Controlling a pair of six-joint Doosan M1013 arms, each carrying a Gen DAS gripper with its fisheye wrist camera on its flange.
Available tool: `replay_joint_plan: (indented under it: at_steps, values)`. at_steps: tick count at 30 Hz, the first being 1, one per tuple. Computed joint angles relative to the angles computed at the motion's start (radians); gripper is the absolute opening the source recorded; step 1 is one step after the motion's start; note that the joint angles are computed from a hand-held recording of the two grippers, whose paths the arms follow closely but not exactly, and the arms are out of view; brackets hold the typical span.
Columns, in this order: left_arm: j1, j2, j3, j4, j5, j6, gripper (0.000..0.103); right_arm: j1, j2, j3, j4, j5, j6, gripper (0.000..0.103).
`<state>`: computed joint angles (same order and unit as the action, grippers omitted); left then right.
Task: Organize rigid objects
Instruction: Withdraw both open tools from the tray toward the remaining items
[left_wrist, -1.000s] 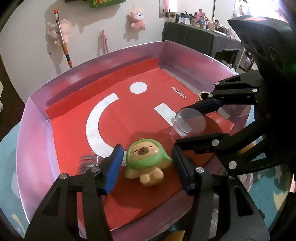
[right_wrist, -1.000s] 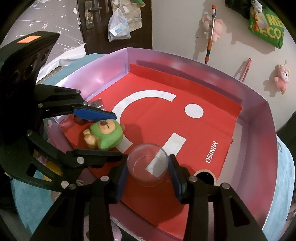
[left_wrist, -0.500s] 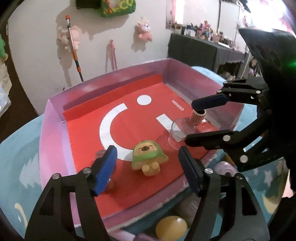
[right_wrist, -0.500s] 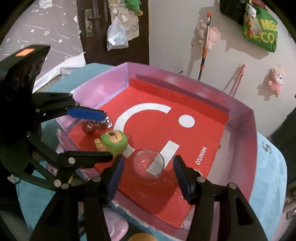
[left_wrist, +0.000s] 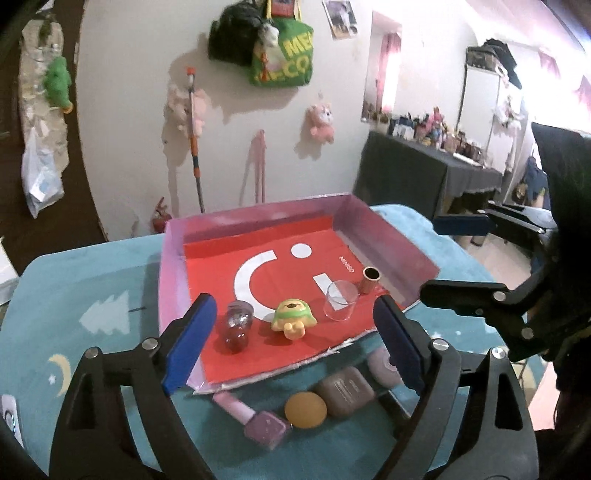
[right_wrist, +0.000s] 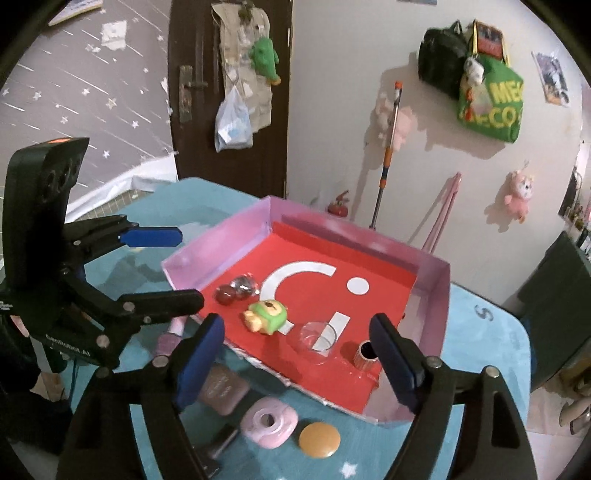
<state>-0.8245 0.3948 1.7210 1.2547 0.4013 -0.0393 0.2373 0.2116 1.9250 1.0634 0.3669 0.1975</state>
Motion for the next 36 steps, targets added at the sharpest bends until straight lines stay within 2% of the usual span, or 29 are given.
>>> replay_joint_plan:
  at_steps: [4,7,12,20,24,29,33,36]
  values:
    - [-0.035,-0.03,0.036,0.097,0.063,-0.112,0.092,0.006,-0.053,0.054,0.122,-0.04,-0.117,0.092]
    - [-0.061,-0.046,0.057,0.115,0.103,-0.146,0.092,0.005,-0.085,0.087,0.203,-0.047,-0.184,0.093]
    - [-0.1,-0.066,0.093,0.129,0.152,-0.213,0.092,0.008,-0.136,0.147,0.341,-0.072,-0.282,0.102]
    - [-0.162,-0.069,0.152,0.199,0.225,-0.378,0.092,0.02,-0.183,0.241,0.509,-0.118,-0.345,0.103]
    - [-0.177,-0.056,0.168,0.194,0.241,-0.429,0.092,0.035,-0.185,0.286,0.655,-0.152,-0.425,0.103]
    - [-0.177,-0.034,0.181,0.165,0.223,-0.462,0.092,0.053,-0.159,0.324,0.94,-0.18,-0.651,0.103]
    - [-0.165,-0.01,0.177,0.088,0.219,-0.429,0.092,0.052,-0.122,0.326,0.916,-0.167,-0.594,0.103]
    - [-0.152,0.004,0.176,0.039,0.197,-0.42,0.092,0.064,-0.095,0.322,0.963,-0.191,-0.638,0.103]
